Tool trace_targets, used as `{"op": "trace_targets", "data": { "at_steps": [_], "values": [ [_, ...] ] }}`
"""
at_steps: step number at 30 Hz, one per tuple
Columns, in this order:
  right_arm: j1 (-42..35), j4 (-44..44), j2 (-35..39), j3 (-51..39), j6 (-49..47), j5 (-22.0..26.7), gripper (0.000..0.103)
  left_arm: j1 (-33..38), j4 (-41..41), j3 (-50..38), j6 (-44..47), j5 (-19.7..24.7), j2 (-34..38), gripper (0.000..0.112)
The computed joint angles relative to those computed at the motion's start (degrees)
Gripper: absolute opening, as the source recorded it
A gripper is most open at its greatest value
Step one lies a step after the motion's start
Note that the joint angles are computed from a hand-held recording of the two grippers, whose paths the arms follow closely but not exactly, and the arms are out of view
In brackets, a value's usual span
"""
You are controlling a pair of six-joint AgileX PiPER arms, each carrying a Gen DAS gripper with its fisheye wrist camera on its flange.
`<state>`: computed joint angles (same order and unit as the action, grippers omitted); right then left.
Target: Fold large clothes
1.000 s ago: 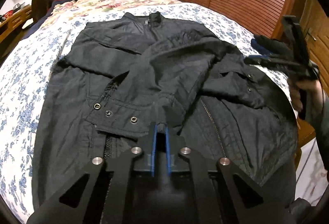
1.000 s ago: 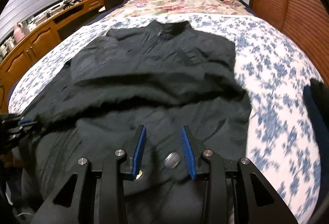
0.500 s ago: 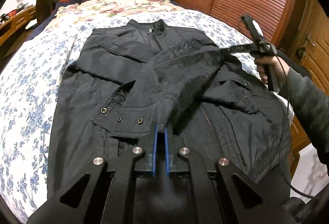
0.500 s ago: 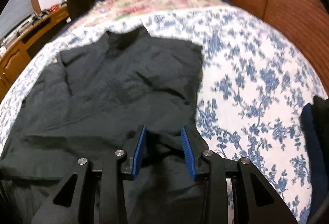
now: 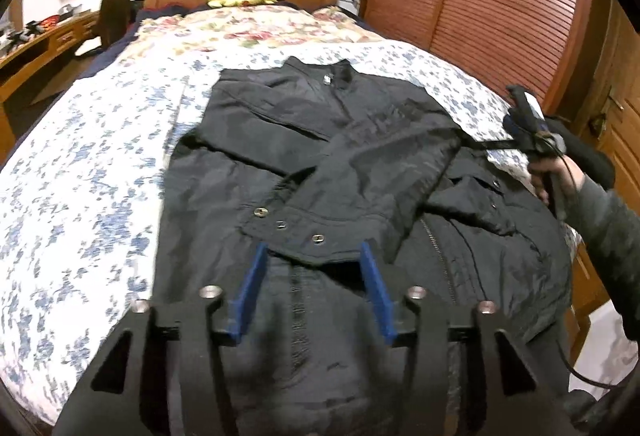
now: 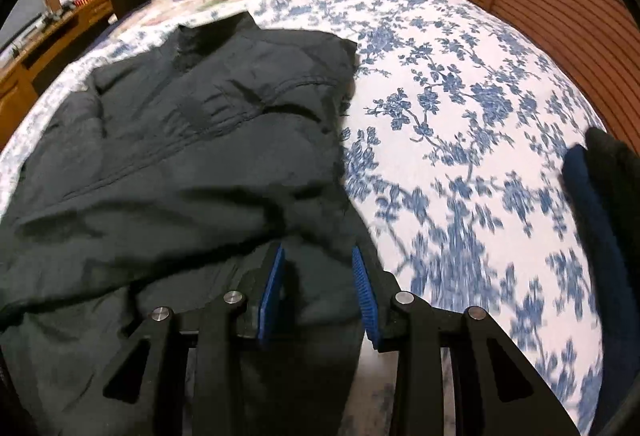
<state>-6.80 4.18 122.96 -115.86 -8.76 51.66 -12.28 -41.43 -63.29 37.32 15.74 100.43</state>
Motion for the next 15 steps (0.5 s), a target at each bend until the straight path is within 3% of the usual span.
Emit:
{"op": "trace_targets", "data": {
  "at_steps": [5, 10, 15],
  "values": [
    [-1.5, 5.1, -11.7, 18.1, -5.2, -7.5, 0.036, 3.0, -4.6, 4.2, 4.2, -1.6, -2.7, 0.075],
    [-2.4, 10.1, -21.5, 31.4, -10.9, -11.9, 0.037, 5.8, -3.6, 7.8, 3.4, -2.4, -4.0, 0.075],
    [-2.7, 12.3, -28.3, 40.4, -13.9, -14.4, 0.051, 8.1, -6.4, 11.4, 6.2, -3.3, -5.6, 0.076]
  ]
}}
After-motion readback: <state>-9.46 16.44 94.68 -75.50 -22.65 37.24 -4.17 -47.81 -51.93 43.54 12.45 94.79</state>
